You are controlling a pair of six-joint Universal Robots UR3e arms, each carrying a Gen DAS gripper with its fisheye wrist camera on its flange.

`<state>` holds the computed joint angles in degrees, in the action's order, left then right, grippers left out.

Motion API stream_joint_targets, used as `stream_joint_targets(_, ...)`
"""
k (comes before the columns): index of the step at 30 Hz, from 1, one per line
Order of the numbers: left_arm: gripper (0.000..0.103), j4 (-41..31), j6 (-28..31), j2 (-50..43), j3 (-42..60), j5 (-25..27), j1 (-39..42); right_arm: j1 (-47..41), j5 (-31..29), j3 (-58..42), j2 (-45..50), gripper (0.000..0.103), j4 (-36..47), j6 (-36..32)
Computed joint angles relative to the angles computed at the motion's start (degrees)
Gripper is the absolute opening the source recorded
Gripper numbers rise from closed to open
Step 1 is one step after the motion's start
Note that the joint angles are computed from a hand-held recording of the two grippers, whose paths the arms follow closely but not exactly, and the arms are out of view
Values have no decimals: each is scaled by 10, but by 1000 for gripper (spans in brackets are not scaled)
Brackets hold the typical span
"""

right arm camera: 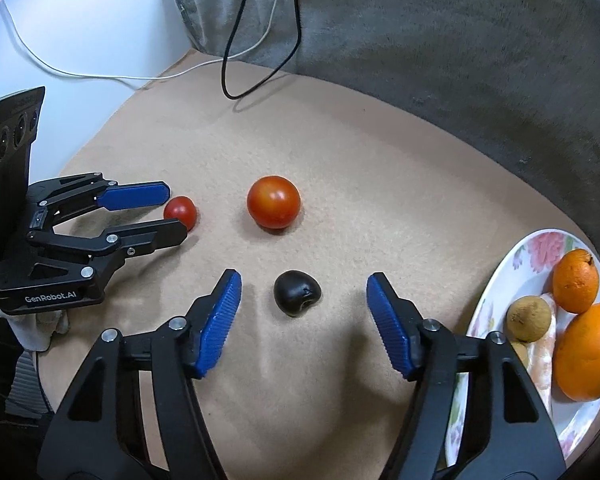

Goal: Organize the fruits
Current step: 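Close the left tool on the tomato while the right tool closes on the plum, then carry the tomato in the left tool and plum in the right tool over the plate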

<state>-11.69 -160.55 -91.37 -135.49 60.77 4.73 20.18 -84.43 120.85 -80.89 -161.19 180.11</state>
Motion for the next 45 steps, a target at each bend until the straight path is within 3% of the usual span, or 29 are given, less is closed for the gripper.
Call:
stream_joint_targets(3, 38, 3, 0, -11, 7, 4, -3, -3, 6, -1, 5, 57, 1, -1)
stream_joint_targets(7, 30, 8, 0, -18, 10, 5, -6, 2, -2, -7, 14, 54, 0, -2)
stream_joint_targets(10, 25, 12, 3, -20, 8, 5, -7, 8, -14, -10, 17, 40, 0, -1)
stream_joint_targets(16, 23, 27, -4, -26, 9, 16, -18, 7, -10, -10, 16, 25, 0, -1)
stream_joint_targets(28, 23, 38, -15, 21, -21, 5, -15, 4, 0, 44, -39, 25, -32, 21)
stream_joint_targets(45, 23, 73, -75, 30, 9, 5, -94, -78, 29, 191, -268, 24, -43, 40)
